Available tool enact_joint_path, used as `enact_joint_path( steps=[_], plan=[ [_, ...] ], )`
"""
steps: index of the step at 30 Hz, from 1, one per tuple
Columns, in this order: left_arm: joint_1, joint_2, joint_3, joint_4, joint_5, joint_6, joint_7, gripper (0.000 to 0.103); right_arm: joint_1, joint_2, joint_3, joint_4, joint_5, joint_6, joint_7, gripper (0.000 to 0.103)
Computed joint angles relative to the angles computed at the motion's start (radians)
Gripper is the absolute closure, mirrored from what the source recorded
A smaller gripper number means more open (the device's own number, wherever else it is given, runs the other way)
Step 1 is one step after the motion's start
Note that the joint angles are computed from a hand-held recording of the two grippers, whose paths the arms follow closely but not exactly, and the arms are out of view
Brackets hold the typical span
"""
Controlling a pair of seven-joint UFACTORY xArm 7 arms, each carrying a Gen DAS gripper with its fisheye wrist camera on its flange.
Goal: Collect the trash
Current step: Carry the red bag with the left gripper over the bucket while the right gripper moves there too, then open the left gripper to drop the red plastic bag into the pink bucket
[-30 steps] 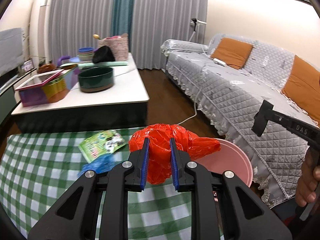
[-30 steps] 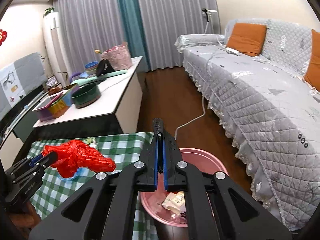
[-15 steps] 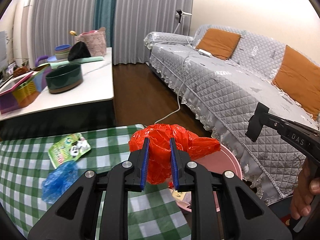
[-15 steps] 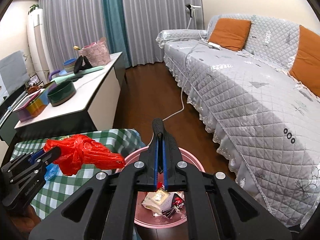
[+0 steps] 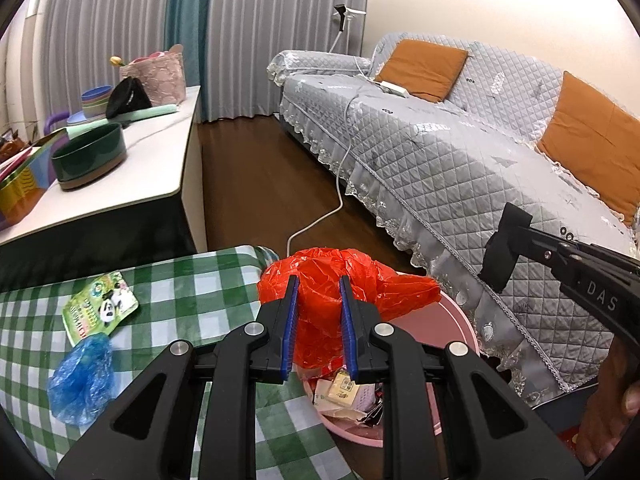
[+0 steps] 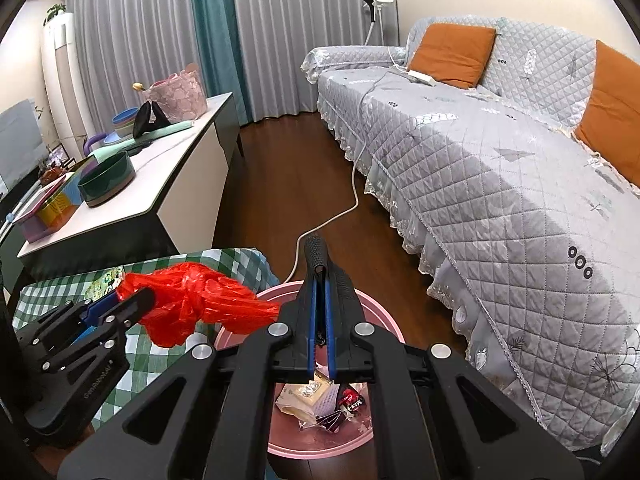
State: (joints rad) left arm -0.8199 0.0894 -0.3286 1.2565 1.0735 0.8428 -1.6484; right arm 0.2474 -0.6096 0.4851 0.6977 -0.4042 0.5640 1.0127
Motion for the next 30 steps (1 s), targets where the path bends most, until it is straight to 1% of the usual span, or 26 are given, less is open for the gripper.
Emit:
enact_joint_path(
  steps=[10, 11, 13, 14, 15, 17, 24, 30],
  plan=[
    [0.002, 0.016, 0.011, 0.021, -0.003, -0.026, 0.035, 0.084, 0.005, 0.013, -0.002, 0.001, -0.002, -0.001, 0.002, 0.099],
    [0.002, 0.019, 0.012, 0.024, -0.006, -0.034, 0.041, 0.083, 0.006, 0.014, -0.002, 0.001, -0.003, -0.001, 0.001, 0.095],
    [0.003, 0.018, 0.015, 0.023, -0.007, -0.053, 0.046, 0.078, -0.001, 0.012, 0.009, 0.006, -0.014, 0.014, 0.009, 0.089],
    [0.002, 0.017, 0.015, 0.022, -0.008, -0.055, 0.050, 0.074, -0.005, 0.011, 0.012, 0.007, -0.018, 0.019, 0.014, 0.075],
    [0.001, 0.017, 0.015, 0.023, -0.009, -0.049, 0.053, 0.066, -0.009, 0.005, 0.016, 0.005, -0.023, 0.020, 0.025, 0.061],
    [-0.003, 0.010, 0.013, 0.019, -0.005, -0.036, 0.045, 0.066, -0.012, 0.002, 0.017, 0.005, -0.028, 0.021, 0.034, 0.056],
    [0.008, -0.041, -0.006, -0.026, -0.018, -0.009, 0.030, 0.066, -0.007, 0.015, 0.019, 0.013, -0.036, 0.021, 0.043, 0.056],
    [0.051, -0.165, -0.051, -0.146, -0.062, 0.020, -0.001, 0.066, 0.001, 0.039, 0.031, 0.035, -0.043, 0.020, 0.060, 0.056]
  ],
)
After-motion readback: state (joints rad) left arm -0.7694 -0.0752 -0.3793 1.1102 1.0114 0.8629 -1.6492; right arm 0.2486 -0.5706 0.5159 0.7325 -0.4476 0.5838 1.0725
